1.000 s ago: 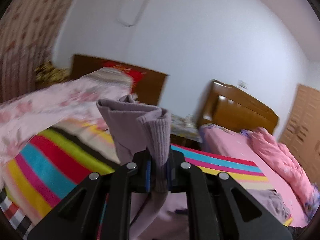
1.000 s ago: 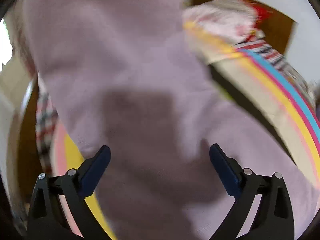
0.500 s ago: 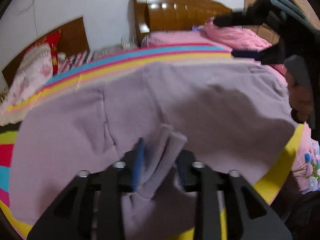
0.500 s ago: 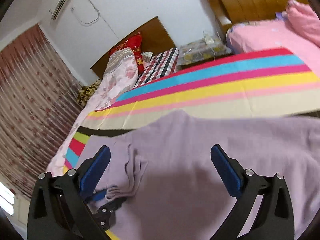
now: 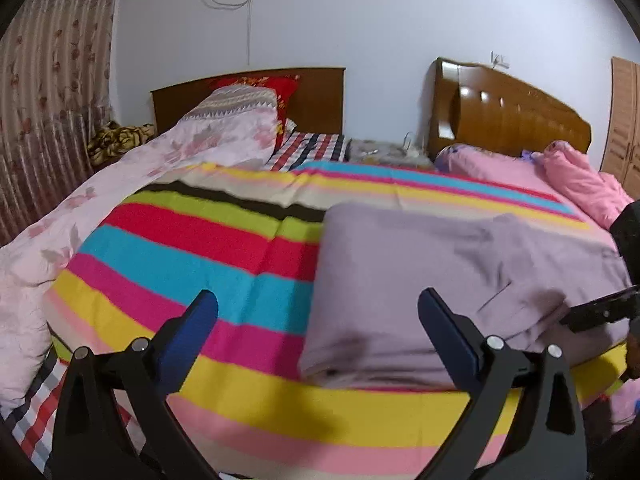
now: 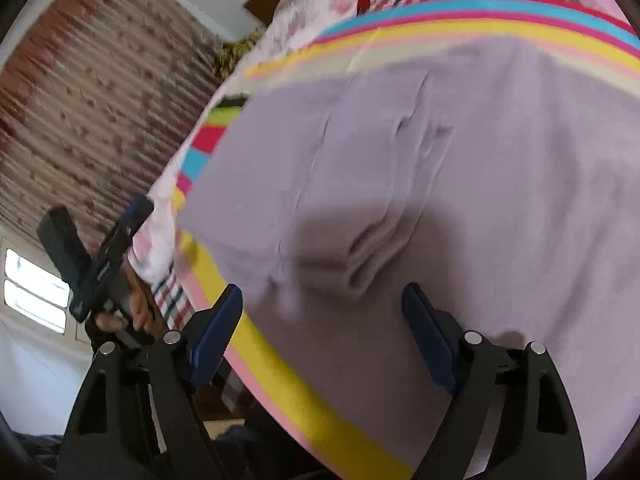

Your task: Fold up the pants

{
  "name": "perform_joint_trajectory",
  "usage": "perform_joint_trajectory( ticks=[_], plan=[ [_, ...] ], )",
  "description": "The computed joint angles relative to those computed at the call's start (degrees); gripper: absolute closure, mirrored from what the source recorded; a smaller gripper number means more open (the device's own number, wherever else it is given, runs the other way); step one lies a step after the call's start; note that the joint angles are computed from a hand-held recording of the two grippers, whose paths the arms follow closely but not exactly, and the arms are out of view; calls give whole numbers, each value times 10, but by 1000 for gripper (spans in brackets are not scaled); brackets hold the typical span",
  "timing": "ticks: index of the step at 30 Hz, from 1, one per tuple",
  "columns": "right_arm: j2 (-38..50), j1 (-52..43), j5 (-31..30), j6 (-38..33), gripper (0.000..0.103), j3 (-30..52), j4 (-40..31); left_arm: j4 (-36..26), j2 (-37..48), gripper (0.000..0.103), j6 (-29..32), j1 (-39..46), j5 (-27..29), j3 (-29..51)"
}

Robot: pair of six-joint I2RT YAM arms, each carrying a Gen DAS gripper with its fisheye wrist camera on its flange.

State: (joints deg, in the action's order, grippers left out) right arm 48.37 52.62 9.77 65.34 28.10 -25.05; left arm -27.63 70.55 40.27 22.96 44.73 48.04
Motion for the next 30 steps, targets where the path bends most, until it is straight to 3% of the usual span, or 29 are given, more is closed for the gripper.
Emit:
perform_joint_trajectory(
  ticks=[2, 5, 7, 9, 11, 14, 17, 19, 22, 27, 30],
  plan=[
    [4, -2, -6, 7, 22, 5, 1, 18, 13, 3, -6, 4, 1, -14],
    [5, -80, -78, 1, 27, -11, 57, 38, 53, 3, -14, 19, 9, -12],
    [18, -103, -84, 12, 31, -15, 80, 49, 43, 3, -30, 19, 8, -24],
    [8, -117, -82, 30, 42, -21, 79, 30, 60, 3, 0, 36, 28, -12],
    [20, -113, -72, 42, 71, -18, 82, -3, 50, 3, 53, 57, 35, -15],
    [23, -87, -35, 54, 88, -35, 116, -52, 43, 3, 126, 82, 34, -21],
    [-2, -54, 35, 28, 88, -10, 99, -68, 39, 3, 140, 90, 36, -27],
    [5, -53, 61, -8, 89, 40, 74, -60, 40, 2, 118, 76, 30, -26],
    [43, -72, 69, -79, 89, 132, 45, -6, 39, 2, 47, 17, -19, -33],
    [81, -67, 101, -157, 89, 250, 11, 54, 86, 2, -61, -40, -51, -3],
    [43, -11, 182, -165, 89, 256, -22, 150, 107, 1, -100, -69, -164, -23]
  ],
)
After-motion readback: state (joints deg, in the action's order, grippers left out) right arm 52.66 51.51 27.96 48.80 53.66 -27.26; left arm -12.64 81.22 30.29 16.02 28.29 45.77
